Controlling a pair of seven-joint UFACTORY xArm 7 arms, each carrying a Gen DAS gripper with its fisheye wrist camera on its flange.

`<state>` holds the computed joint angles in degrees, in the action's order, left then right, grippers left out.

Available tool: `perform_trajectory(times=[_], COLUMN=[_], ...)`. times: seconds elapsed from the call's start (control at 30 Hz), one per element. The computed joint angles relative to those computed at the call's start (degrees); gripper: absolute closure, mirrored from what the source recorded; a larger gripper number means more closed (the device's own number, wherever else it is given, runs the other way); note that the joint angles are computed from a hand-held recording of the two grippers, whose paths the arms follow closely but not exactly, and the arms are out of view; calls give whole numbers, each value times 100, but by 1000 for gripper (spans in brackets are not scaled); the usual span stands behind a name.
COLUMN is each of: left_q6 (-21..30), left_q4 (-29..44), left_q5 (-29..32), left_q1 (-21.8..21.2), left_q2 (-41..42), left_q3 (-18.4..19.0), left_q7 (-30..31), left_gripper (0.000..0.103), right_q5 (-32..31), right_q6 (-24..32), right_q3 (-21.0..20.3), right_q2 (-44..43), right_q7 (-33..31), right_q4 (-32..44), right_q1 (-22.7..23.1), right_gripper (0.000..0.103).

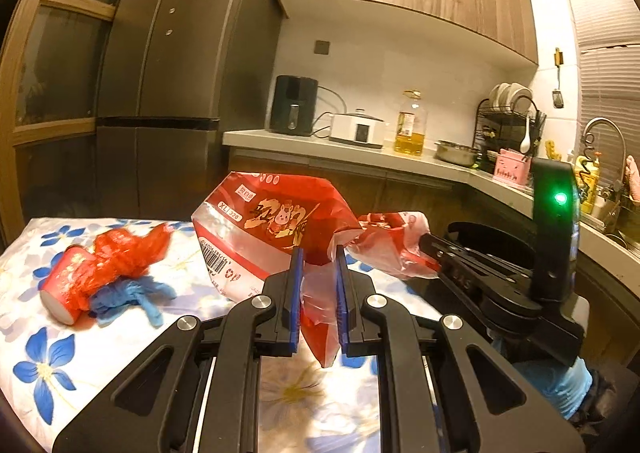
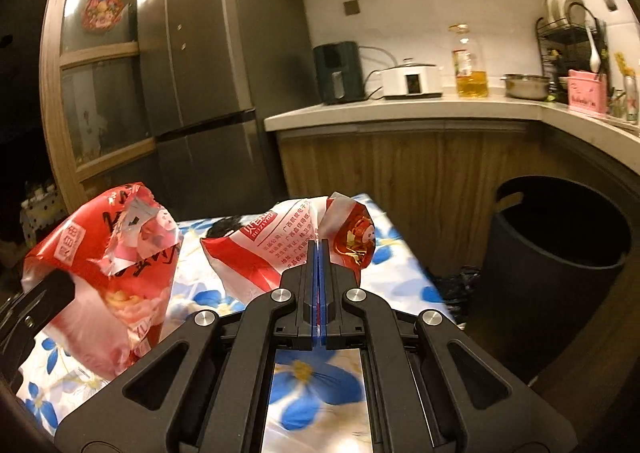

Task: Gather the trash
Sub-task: 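Carry both red bags over the black bin and release them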

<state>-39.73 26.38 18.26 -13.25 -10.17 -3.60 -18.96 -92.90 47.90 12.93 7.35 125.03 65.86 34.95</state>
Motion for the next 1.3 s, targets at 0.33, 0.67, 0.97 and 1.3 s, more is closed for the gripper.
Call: perform_trajectory(times=[0.33, 0.67, 0.97, 1.3], left_q6=[222, 338, 428, 825], left_q4=[547, 1425, 2423, 3680], left_q5=[-724, -1171, -1445, -1290], left_q1=[-410, -955, -1488, -1911], left_q2=[352, 980, 1729, 2724], left_q3=[-537, -903, -1053, -1082], left_q7=[561, 1233, 1763, 1884], left_gripper=[89, 89, 89, 89], right_q5=[204, 595, 861, 819], right_q6=[426, 620, 563, 103], right_q3=[257, 560, 653, 561], right_q2=[-1192, -2307, -3232, -3716], right_q7=[242, 185, -5, -242], right_q4=[-1189, -2149, -2817, -3146], right_q1=[-317, -877, -1471, -2136], right_gripper=[103, 103, 103, 102])
